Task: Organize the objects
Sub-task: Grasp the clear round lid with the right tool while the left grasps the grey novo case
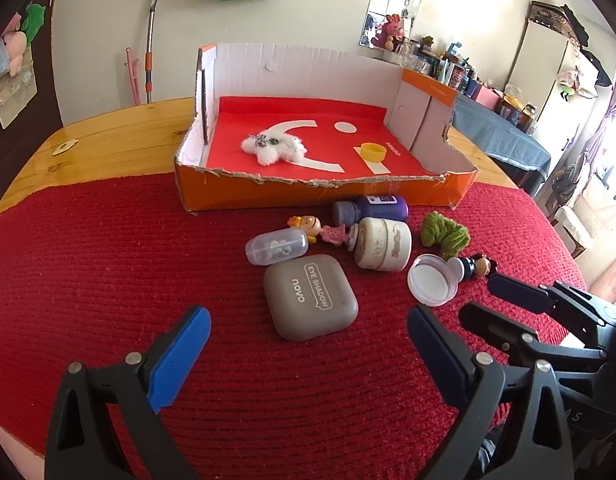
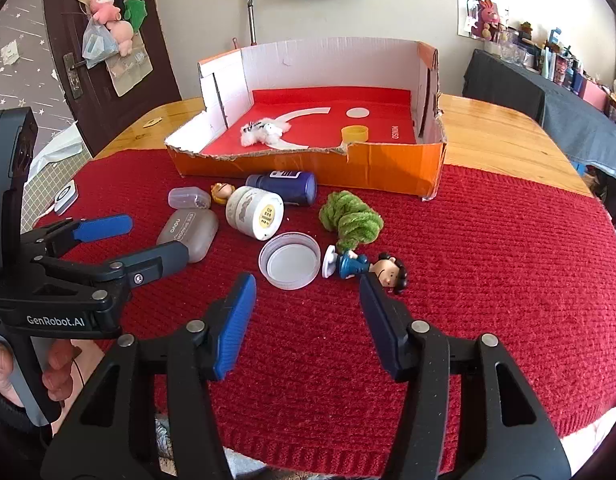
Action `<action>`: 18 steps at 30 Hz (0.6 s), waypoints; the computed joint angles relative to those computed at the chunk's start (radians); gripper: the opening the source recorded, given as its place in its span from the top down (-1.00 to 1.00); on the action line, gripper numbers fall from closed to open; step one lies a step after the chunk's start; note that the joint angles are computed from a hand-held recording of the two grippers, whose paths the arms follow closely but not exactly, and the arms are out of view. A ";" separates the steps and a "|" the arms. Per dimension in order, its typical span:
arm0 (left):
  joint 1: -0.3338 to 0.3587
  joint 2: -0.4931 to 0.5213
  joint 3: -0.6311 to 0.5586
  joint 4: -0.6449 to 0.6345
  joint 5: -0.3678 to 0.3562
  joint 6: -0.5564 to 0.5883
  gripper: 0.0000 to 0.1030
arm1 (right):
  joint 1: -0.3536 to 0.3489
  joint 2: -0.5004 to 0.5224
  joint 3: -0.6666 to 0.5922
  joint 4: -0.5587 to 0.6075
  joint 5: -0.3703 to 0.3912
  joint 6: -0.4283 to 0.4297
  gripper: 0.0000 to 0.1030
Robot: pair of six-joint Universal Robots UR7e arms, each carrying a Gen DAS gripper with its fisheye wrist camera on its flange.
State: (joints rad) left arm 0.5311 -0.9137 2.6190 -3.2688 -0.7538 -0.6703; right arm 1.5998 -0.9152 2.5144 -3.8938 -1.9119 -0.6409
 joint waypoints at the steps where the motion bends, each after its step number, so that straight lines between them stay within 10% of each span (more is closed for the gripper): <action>1: 0.004 0.002 -0.001 -0.002 -0.005 0.002 -0.93 | -0.002 0.003 -0.001 0.006 0.001 -0.001 0.05; 18: 0.068 0.034 -0.039 -0.046 -0.034 0.067 -0.71 | -0.025 0.032 -0.053 0.087 0.021 -0.008 0.19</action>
